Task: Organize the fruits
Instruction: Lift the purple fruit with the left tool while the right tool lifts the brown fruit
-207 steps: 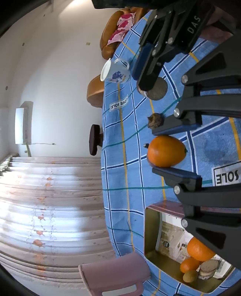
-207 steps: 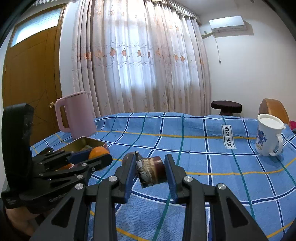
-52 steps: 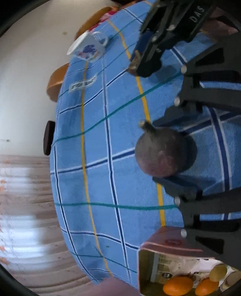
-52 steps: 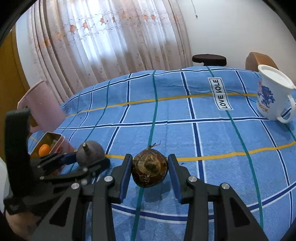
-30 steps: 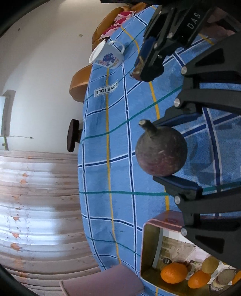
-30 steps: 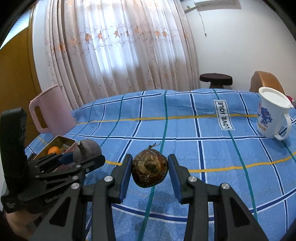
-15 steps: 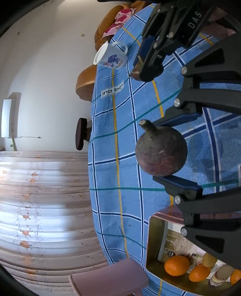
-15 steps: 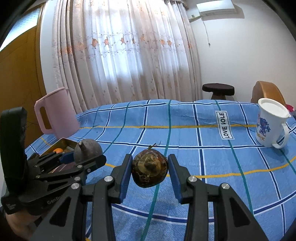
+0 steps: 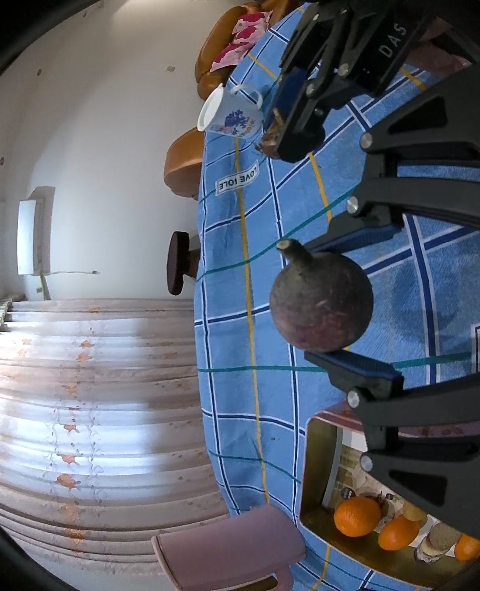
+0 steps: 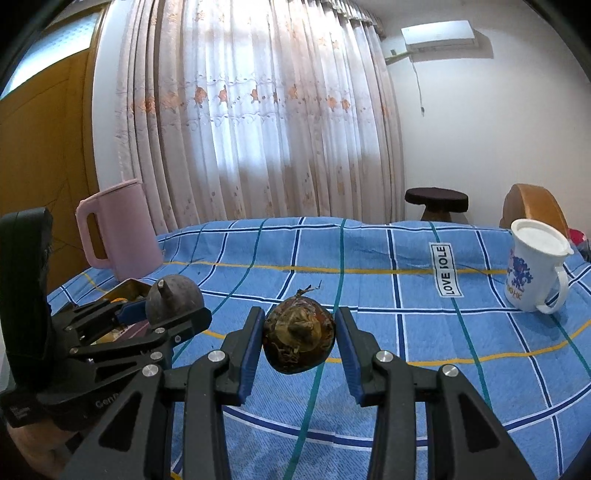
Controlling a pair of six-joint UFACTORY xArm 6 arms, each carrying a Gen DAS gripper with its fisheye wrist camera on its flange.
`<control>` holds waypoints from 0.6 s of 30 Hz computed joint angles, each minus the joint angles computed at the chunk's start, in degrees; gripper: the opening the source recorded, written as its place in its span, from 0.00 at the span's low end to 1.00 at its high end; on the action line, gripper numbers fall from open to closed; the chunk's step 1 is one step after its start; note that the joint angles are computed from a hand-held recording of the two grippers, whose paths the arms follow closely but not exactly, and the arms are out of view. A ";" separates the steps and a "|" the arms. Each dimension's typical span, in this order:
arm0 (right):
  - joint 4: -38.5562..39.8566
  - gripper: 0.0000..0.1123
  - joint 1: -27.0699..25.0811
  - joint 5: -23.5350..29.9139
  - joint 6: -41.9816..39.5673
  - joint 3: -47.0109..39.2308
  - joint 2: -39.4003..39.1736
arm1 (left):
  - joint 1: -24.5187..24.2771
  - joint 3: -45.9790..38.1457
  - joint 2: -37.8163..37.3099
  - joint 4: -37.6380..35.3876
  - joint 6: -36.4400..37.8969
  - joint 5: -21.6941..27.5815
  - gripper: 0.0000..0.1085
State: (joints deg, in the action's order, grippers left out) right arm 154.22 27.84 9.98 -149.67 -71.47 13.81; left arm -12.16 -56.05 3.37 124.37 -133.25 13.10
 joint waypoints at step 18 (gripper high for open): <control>8.73 0.37 -0.49 3.70 -11.67 3.36 -2.52 | -2.27 4.73 -4.29 4.61 -5.32 6.21 0.47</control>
State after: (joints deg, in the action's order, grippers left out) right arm 162.95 27.36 13.68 -161.33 -68.11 11.29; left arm -14.43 -51.32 -0.92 128.98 -138.57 19.30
